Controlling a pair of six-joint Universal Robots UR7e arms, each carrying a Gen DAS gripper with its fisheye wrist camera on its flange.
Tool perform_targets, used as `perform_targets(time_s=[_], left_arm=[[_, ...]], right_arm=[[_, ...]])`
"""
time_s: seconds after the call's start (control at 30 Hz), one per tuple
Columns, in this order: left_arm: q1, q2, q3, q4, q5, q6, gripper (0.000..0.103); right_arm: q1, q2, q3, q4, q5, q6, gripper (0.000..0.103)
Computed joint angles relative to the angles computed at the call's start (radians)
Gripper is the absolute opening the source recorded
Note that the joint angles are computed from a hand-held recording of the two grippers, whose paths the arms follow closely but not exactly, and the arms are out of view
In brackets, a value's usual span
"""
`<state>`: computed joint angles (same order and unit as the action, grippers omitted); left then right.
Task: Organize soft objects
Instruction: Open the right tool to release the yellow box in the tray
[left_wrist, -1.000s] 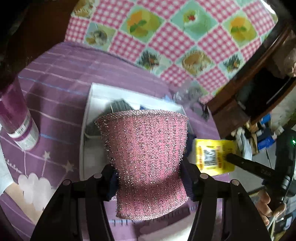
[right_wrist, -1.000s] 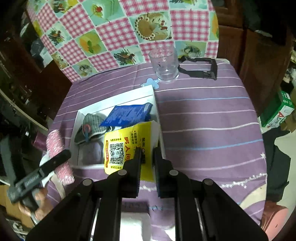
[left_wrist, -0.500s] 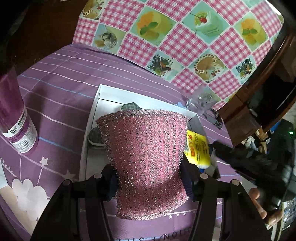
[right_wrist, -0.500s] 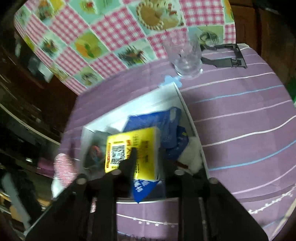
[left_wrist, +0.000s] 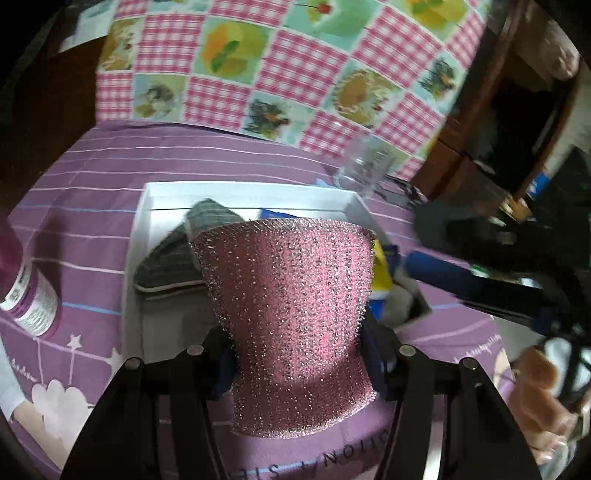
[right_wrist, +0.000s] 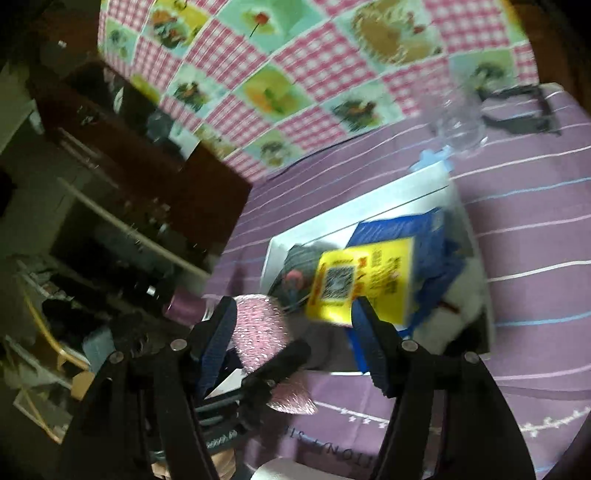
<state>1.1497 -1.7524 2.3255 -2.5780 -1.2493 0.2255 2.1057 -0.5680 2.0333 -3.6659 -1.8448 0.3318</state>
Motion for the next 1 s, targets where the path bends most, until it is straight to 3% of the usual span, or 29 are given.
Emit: perform_targets(time_s=[0.1,0.2,0.27,0.5,0.6,0.63,0.7,0.73,0.8,0.87,1.0], left_arm=[[0.002,-0.011,-0.002,0.033,-0.039,0.037,0.057],[-0.026,-0.020,0.018,0.030,0.011,0.063,0.057],[-0.031,-0.015,0.022,0.033,0.027,0.064,0.057],[-0.073,-0.024,0.070,-0.048,0.109,0.082,0.064],[-0.090,-0.028,0.084,-0.090,0.145,0.086,0.074],[-0.092,-0.025,0.084,-0.098,0.154,0.079,0.082],[-0.090,-0.022,0.082,-0.116,0.171,0.063,0.083],[-0.090,-0.019,0.082,-0.127,0.188,0.052,0.083],[-0.097,0.000,0.086,-0.181,0.261,0.026,0.083],[-0.094,0.016,0.086,-0.215,0.302,0.007,0.083],[-0.063,0.024,0.063,-0.196,0.281,-0.015,0.083]], right_arm=[[-0.027,0.014,0.002,-0.010,0.065,0.001,0.055],[-0.056,0.014,0.018,-0.016,0.142,0.004,0.039],[-0.062,0.015,0.024,-0.030,0.149,0.015,0.019],[-0.060,0.016,0.037,-0.076,0.129,0.026,0.013],[-0.038,0.024,0.030,-0.120,0.058,0.059,0.011],[-0.019,0.033,0.023,-0.154,-0.011,0.086,0.010],[0.034,0.085,-0.009,-0.315,-0.218,0.149,0.009],[0.049,0.101,-0.023,-0.360,-0.279,0.171,0.009],[0.036,0.099,-0.028,-0.323,-0.288,0.184,0.009],[0.017,0.097,-0.031,-0.246,-0.287,0.256,0.009],[-0.029,0.113,-0.022,-0.256,-0.230,0.346,0.009]])
